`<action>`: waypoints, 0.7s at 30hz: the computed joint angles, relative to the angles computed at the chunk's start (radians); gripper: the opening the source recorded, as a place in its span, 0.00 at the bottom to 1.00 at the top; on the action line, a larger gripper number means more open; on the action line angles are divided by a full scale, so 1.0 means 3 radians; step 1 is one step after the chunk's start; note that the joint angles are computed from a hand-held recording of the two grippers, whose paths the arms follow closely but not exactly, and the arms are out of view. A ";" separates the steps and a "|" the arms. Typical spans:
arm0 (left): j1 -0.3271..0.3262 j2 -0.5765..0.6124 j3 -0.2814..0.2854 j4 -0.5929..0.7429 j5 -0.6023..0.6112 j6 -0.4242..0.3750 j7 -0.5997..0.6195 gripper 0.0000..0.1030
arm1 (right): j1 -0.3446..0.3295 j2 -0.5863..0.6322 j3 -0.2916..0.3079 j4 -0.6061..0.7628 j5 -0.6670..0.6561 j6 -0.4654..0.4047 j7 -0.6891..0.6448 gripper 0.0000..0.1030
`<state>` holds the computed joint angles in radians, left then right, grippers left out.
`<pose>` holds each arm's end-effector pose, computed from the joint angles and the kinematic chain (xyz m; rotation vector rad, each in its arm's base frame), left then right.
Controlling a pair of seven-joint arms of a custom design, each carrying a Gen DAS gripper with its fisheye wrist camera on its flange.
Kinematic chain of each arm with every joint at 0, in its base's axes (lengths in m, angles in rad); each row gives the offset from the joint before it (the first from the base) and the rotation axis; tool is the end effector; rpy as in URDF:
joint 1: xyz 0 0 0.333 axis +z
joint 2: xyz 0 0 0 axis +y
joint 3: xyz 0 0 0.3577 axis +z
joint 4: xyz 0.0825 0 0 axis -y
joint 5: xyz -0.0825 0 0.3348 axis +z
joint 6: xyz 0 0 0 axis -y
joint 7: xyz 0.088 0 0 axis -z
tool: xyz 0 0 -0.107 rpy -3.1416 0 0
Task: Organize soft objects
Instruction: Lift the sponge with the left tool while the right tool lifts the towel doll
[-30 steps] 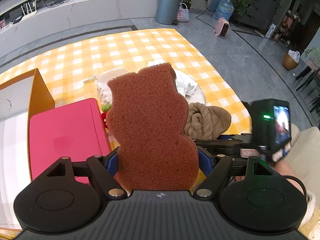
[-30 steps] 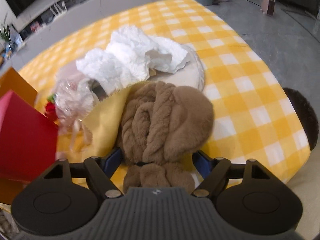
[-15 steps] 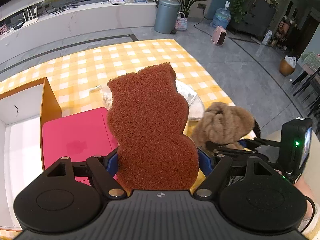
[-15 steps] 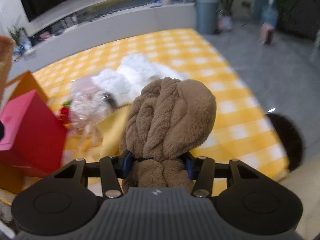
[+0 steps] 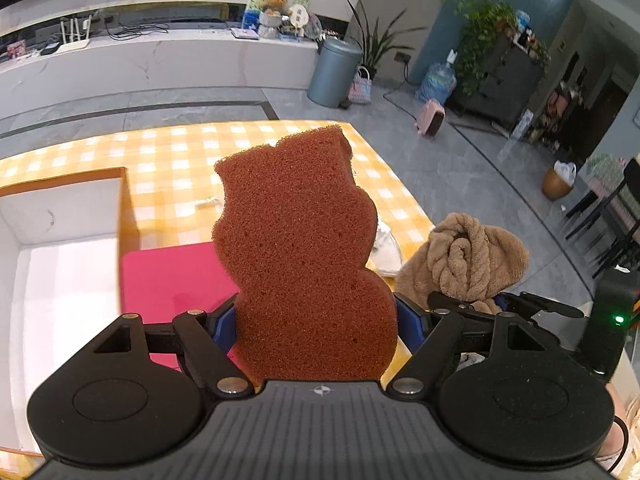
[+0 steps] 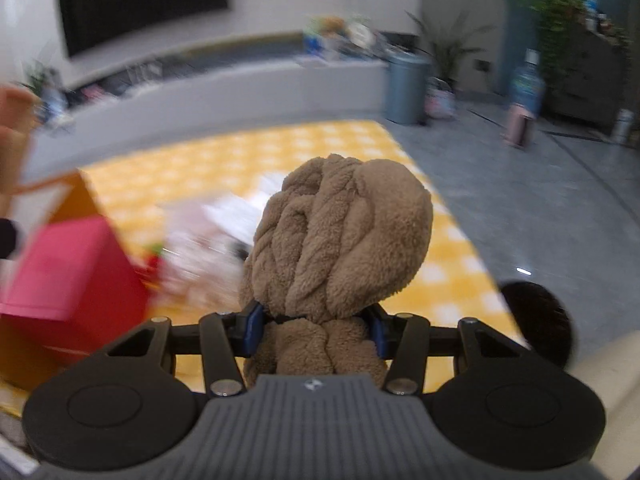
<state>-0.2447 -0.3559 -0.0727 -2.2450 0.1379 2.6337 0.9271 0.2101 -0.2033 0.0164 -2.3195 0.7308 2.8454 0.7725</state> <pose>0.4093 -0.1445 0.6508 -2.0662 1.6442 -0.9238 0.4634 0.0711 0.5642 -1.9797 1.3117 -0.4879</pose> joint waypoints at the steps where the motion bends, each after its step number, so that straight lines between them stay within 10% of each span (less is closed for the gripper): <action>1: 0.0021 -0.0066 0.0011 -0.0055 0.0004 0.0027 -0.0024 0.86 | 0.0125 -0.0027 -0.0090 0.0037 0.0276 -0.0095 -0.0233 0.49; 6: 0.0324 -0.0484 -0.0037 -0.0389 0.0323 0.0068 -0.0448 0.86 | 0.0366 -0.0126 -0.0214 0.0191 0.1291 -0.0646 -0.1021 0.49; 13: 0.0581 -0.0997 0.0038 -0.0805 0.0771 0.0032 -0.0801 0.86 | 0.0431 -0.0174 -0.0030 0.0352 0.1963 -0.1223 -0.1054 0.50; 21: 0.1018 -0.1175 -0.0109 -0.1075 0.1421 -0.0121 -0.1072 0.86 | 0.0782 0.0045 0.0491 0.0480 0.1924 -0.0553 -0.0685 0.49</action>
